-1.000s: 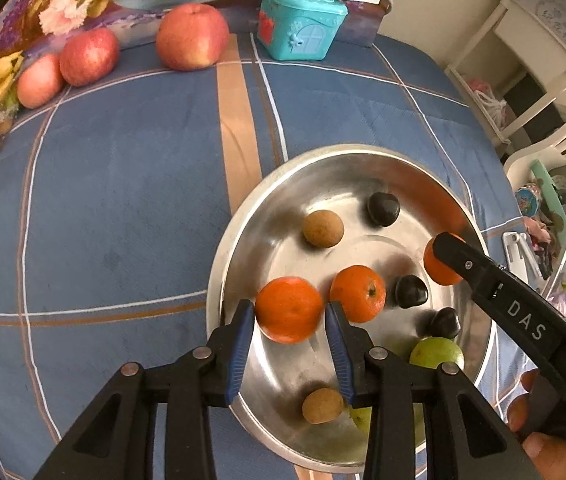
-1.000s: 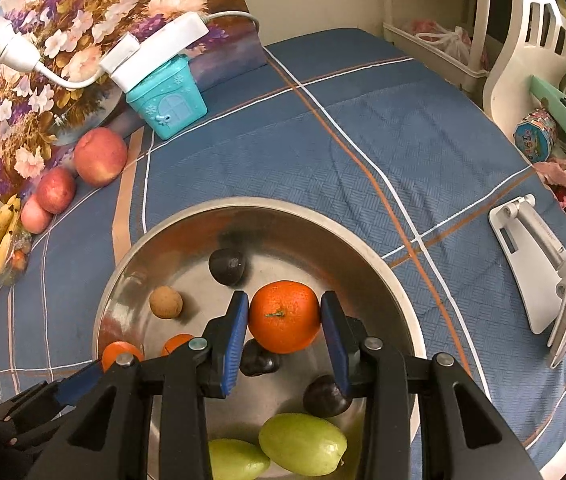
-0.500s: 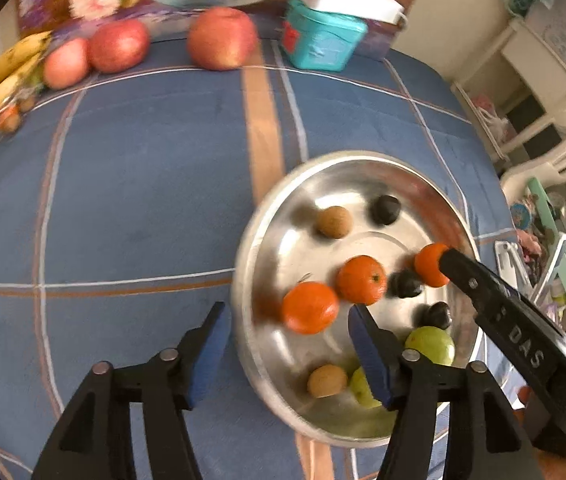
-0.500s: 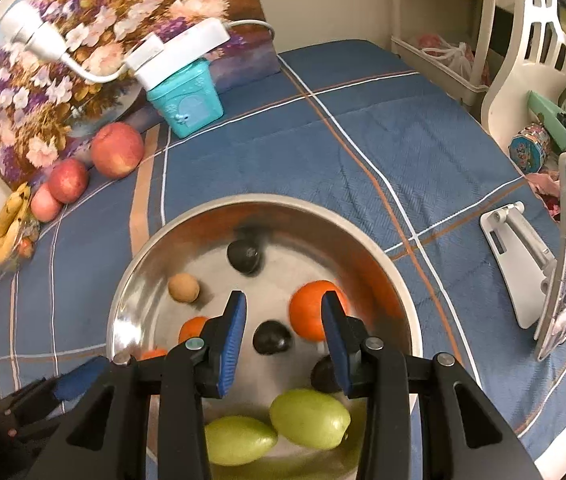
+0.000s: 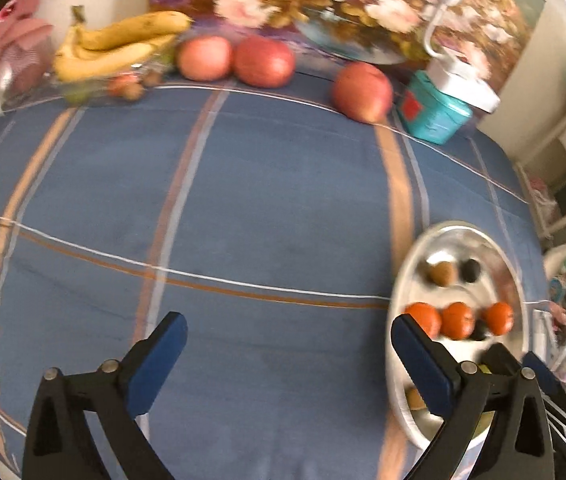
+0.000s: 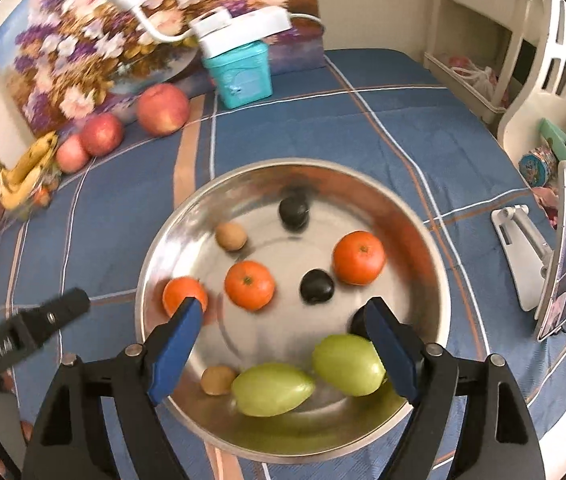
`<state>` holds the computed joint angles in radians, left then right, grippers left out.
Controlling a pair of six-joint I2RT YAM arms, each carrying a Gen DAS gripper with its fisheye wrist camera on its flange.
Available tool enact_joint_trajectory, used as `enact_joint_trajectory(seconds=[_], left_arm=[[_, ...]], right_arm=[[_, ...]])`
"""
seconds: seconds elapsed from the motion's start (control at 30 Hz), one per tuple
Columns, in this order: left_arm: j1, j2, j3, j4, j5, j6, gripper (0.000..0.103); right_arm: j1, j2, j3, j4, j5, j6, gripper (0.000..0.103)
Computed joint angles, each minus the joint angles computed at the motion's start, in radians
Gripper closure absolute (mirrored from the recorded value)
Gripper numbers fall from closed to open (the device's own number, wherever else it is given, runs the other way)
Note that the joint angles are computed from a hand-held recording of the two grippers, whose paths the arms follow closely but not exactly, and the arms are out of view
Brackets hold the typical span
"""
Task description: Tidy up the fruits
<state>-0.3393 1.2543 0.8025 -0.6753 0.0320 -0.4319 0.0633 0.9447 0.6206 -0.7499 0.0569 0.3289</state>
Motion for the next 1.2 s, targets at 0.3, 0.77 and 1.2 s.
enact_joint_trajectory(seconds=[0.3,0.77,1.2], left_arm=[[0.003,-0.065,-0.088,0.027,-0.126,0.031,0.0],[-0.129,-0.171,-0.109,-0.254,-0.328,-0.059,0.0],[-0.112,-0.348,-0.155,-0.42,-0.296,-0.09,0.0]], right_arm=[[0.257,-0.043,-0.044,-0.01,0.159,0.135,0.007],[0.549,-0.127,-0.062,-0.158,0.25,0.368,0.007],[0.765,-0.14,-0.073,-0.265,0.341,0.558,0.007]])
